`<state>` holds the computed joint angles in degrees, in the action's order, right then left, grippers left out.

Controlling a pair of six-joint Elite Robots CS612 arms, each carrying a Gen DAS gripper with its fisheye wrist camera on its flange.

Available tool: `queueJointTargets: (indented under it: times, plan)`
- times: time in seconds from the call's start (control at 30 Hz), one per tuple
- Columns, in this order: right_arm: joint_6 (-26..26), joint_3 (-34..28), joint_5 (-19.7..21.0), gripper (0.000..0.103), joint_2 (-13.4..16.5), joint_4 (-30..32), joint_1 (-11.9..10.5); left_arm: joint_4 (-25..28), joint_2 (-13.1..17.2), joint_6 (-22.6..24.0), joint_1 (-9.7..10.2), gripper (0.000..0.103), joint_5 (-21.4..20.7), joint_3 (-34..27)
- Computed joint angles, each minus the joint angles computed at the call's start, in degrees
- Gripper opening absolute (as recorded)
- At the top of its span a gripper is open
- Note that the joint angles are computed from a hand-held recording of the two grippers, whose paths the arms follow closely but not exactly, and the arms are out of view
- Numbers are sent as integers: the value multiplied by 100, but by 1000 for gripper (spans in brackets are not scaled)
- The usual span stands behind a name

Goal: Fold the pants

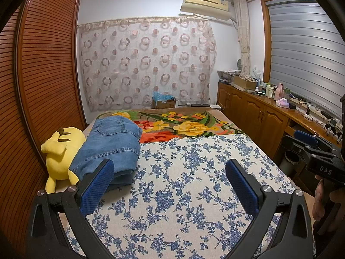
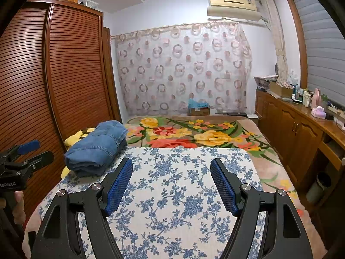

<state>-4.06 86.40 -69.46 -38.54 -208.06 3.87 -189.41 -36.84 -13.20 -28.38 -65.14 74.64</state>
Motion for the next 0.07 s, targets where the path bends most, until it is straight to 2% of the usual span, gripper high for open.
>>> queueJointTargets:
  times: [0.07]
  plan:
    - [2,2,-32,76,-1,-7,7,1,3,-4,0,103,5,-6]
